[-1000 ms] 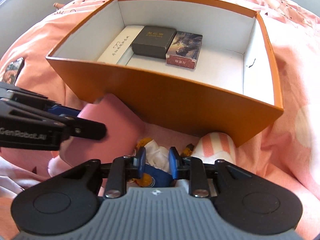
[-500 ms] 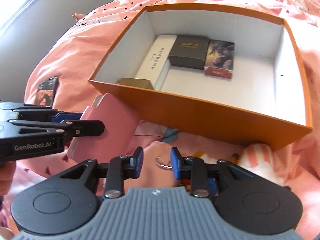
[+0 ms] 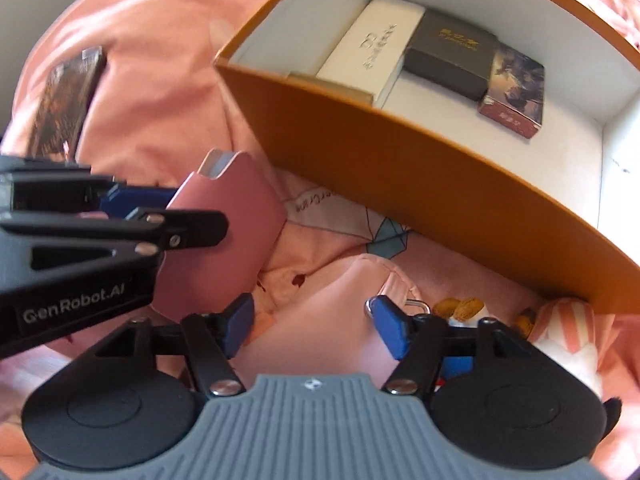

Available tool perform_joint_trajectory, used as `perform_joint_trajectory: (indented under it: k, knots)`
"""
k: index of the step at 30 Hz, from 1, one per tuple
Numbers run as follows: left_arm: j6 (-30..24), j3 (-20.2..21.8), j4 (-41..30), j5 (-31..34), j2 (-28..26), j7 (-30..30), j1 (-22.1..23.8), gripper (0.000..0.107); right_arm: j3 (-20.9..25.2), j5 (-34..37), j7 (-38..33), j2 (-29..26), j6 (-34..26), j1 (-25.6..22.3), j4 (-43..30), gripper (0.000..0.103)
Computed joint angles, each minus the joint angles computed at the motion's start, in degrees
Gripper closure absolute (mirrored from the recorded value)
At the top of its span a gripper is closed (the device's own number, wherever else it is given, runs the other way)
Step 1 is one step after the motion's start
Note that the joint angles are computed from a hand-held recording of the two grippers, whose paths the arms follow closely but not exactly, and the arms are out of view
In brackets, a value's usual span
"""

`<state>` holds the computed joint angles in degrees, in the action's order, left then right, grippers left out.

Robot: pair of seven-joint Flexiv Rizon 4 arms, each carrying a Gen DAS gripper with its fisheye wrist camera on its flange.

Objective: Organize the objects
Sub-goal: 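Lift the pink pouch with the left gripper while the right gripper grasps the pink backpack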

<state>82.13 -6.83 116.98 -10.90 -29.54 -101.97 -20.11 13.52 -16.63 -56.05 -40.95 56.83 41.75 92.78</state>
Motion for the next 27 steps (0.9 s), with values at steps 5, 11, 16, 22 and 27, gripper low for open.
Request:
perform_joint_trajectory:
  k: [5, 11, 16, 22, 27]
  knots:
    - [0.85, -0.99, -0.31, -0.61, -1.07, 0.0, 0.17, 0.082, -1.33, -3.05, -1.11, -1.05, -4.01, 1.98, -1.07, 0.032]
    - [2.12, -3.39, 0.8, -2.16, -1.14, 1.3, 2.04, 0.082, 0.78, 0.29, -1.97, 0.39, -5.33, -0.35, -0.47, 0.056]
    - [2.16, -3.69, 0.92, -2.55, -1.18, 1.9, 2.23, 0.082, 1.02, 2.5, -0.43, 4.41, -2.59, -2.06, 4.03, 0.063]
    - [1.94, -2.76, 0.48, -2.16, -1.36, 1.92, 1.22, 0.082, 2.51, 5.72, 1.9, 7.64, 1.01, -4.38, 8.05, 0.078]
    - [2.53, -0.73, 0.22, -0.81, -1.07, 1.06, -0.78, 0.083, 5.07, 9.6, 0.5, 8.92, 8.49, -6.84, 10.91, 0.081]
